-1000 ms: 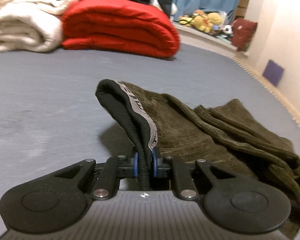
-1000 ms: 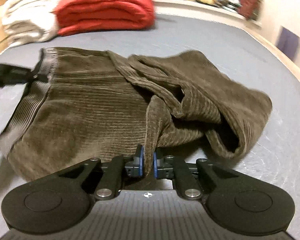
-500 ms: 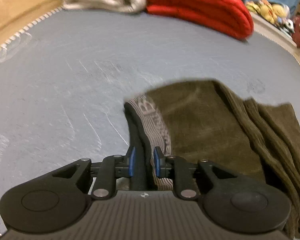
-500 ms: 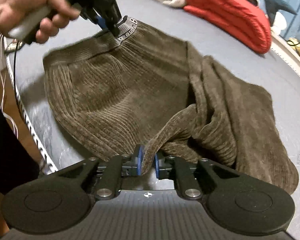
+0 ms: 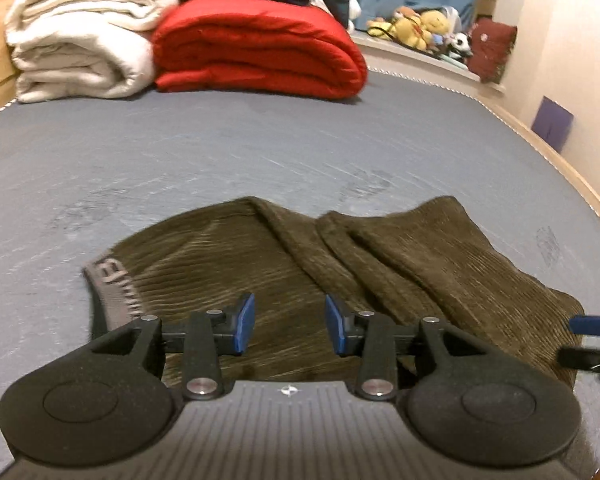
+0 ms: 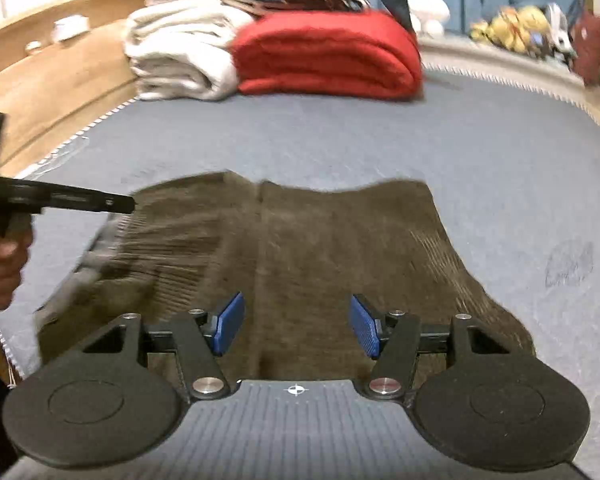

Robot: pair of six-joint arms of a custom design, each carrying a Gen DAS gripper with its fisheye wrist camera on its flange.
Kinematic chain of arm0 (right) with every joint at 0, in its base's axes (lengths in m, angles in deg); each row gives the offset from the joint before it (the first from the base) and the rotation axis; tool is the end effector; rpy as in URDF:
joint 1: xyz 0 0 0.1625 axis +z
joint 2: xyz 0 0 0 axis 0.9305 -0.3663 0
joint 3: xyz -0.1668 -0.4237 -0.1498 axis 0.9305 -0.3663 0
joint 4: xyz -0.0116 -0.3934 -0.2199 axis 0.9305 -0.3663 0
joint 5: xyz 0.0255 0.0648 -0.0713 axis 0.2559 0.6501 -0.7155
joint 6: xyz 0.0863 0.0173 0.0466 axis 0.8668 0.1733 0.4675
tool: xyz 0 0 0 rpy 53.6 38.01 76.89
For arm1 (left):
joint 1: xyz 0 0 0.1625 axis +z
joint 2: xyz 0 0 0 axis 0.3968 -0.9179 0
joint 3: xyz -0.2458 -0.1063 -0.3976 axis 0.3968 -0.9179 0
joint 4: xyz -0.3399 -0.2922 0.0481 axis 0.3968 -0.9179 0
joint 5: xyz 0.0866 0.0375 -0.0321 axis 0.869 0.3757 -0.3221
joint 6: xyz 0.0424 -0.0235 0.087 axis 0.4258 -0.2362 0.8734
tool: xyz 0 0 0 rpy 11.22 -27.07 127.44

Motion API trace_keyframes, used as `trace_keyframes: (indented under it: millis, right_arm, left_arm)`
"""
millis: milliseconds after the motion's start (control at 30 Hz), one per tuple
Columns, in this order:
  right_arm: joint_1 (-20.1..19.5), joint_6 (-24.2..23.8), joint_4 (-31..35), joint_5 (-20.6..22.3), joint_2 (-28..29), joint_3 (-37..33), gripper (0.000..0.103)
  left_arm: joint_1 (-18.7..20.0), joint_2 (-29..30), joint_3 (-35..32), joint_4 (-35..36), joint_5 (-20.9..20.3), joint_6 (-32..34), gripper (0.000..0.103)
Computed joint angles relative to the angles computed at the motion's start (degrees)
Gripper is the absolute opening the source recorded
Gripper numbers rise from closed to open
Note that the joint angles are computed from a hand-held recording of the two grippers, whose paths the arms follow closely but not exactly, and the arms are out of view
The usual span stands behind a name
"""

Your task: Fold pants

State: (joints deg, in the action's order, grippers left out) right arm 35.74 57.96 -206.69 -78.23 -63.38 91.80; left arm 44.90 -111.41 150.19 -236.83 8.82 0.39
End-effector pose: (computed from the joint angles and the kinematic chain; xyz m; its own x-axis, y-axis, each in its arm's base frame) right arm 0.2505 -0.6487 0.1401 -0.7884 -0.1465 0.5975 -0.5124 0.6938 -0.5060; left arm -0.1116 -0.7810 0.3182 -0.7419 0.2888 -0.6051 0.6014 0.6855 -0.4103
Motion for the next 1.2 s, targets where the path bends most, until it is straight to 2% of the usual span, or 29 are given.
trace_keyframes:
  millis: [133, 200, 367, 500, 533, 567, 633, 667, 700, 833, 967, 1100, 1200]
  right_arm:
    - [-1.05, 0.59, 3.17, 1.77, 3.88, -3.57, 0.061]
    - [-0.95, -1.23, 3.25, 1.97, 5.25, -4.33, 0.062]
    - [-0.04, -4.52, 3.13, -1.94, 10.39, -7.99, 0.064]
    - [-0.21, -6.51, 1.50, -2.65, 11.54, -8.49, 0.061]
    - [-0.16, -7.03, 0.71, -2.95, 12.21, -8.98, 0.052]
    - [-0.20, -7.28, 0.49, -3.11, 12.37, -9.16, 0.034]
    - [-0.39, -7.18, -0.07, -3.38, 12.52, -9.30, 0.017]
    - [-0.49, -6.87, -0.34, -3.10, 12.32, -9.14, 0.009]
    - [-0.52, -6.50, -0.64, -2.77, 12.02, -8.86, 0.009]
    - [-0.06, -8.08, -6.13, -2.87, 11.07, -7.62, 0.008]
    - [0.07, -5.45, -14.20, -2.50, 7.31, -4.34, 0.008]
    - [-0.90, -0.84, -24.43, -2.84, 1.59, 1.09, 0.007]
    - [-2.57, 4.98, -31.61, -5.34, -3.30, 6.06, 0.007]
  left_arm:
    - [0.17, 1.68, -1.09, 0.84, -1.16, 0.18, 0.043]
    - [-0.05, 2.11, -0.90, 0.78, -1.23, 0.24, 0.043]
    - [-0.19, 3.28, -1.50, 1.93, -0.87, 1.03, 0.044]
    - [-0.43, 3.63, -1.19, 1.76, -1.13, 2.06, 0.045]
    - [-0.46, 3.71, -1.21, 1.75, -1.20, 2.19, 0.045]
    - [-0.48, 3.74, -1.26, 1.82, -1.29, 2.20, 0.045]
    - [-0.54, 3.82, -1.35, 1.74, -1.43, 1.92, 0.045]
    - [-0.55, 3.83, -1.45, 1.78, -1.51, 1.74, 0.045]
    - [-0.58, 3.80, -1.53, 1.85, -1.56, 1.59, 0.045]
    - [-0.64, 3.27, -1.20, 1.46, -1.97, 1.75, 0.045]
    - [-0.31, 2.68, -0.67, 1.09, -2.44, 1.51, 0.045]
    - [0.08, 2.21, -0.09, 1.13, -2.27, 2.41, 0.045]
    - [0.26, 1.80, 0.31, 1.62, -2.50, 2.83, 0.045]
